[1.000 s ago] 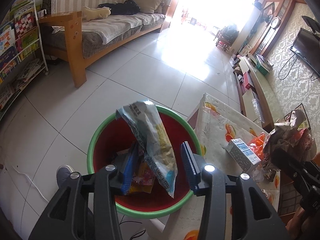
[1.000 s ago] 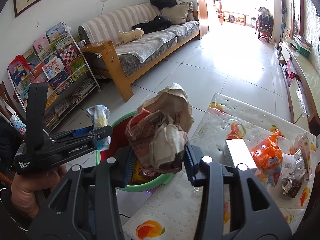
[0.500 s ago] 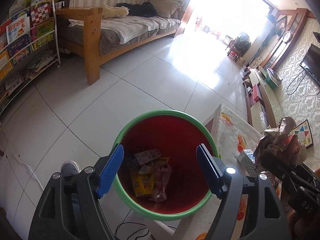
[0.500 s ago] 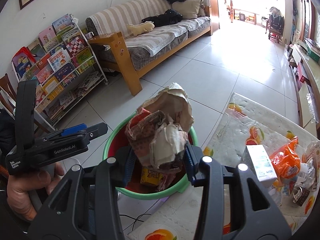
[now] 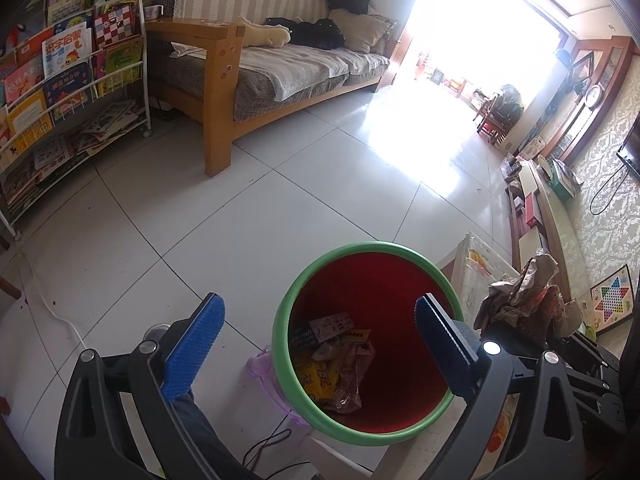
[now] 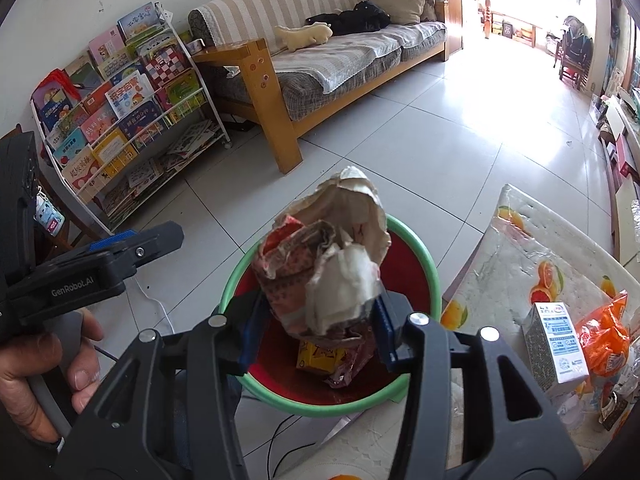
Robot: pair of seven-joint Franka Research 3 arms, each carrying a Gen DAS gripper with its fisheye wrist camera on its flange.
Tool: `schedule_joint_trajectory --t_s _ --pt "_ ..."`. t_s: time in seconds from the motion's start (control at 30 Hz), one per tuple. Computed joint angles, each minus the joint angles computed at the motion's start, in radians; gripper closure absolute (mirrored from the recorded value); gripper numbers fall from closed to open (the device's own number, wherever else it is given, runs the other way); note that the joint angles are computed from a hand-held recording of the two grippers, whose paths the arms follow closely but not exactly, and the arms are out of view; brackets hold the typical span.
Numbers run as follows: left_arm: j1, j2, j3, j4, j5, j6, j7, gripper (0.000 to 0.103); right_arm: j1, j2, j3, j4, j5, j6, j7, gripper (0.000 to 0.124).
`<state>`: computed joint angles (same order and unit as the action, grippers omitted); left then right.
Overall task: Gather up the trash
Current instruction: 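Carry the paper and wrapper over the bin and open both grippers, then move both tools back over the table toward the milk box and foil ball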
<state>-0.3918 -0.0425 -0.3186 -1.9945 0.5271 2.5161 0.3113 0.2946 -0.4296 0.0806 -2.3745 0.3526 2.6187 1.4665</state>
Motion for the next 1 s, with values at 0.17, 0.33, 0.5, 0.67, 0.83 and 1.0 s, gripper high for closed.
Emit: schedule_joint_trajectory --t_s 0.17,0.33,0.5,0.67,0.83,1.0 --pt "0.003 -0.008 0.0 -0.006 0.005 -0.007 -0.01 0.009 -0.008 -0.004 0.002 -0.009 0.001 0.009 0.029 0.038" --pt "0.0 -0.01 -0.004 -0.009 0.003 -0.006 -0.027 0.008 -0.02 -0.018 0.005 -0.011 -0.024 -0.005 0.044 0.026" --pt "-0.011 0.001 -0.011 0.015 0.002 -0.012 -0.023 0.008 -0.04 -0.049 0.005 -0.022 -0.046 -0.016 0.063 0.026" --pt "-0.029 0.017 -0.019 0.06 0.02 -0.029 -0.021 0.008 -0.063 -0.117 -0.006 -0.058 -0.056 -0.026 0.078 0.026" --pt "-0.063 0.045 -0.034 0.117 0.037 -0.044 -0.016 0.008 -0.108 -0.236 -0.017 -0.129 -0.076 -0.051 0.094 0.026" --pt "-0.115 0.094 -0.049 0.192 0.047 -0.05 0.017 0.008 -0.182 -0.394 -0.037 -0.218 -0.107 -0.114 0.11 0.025"
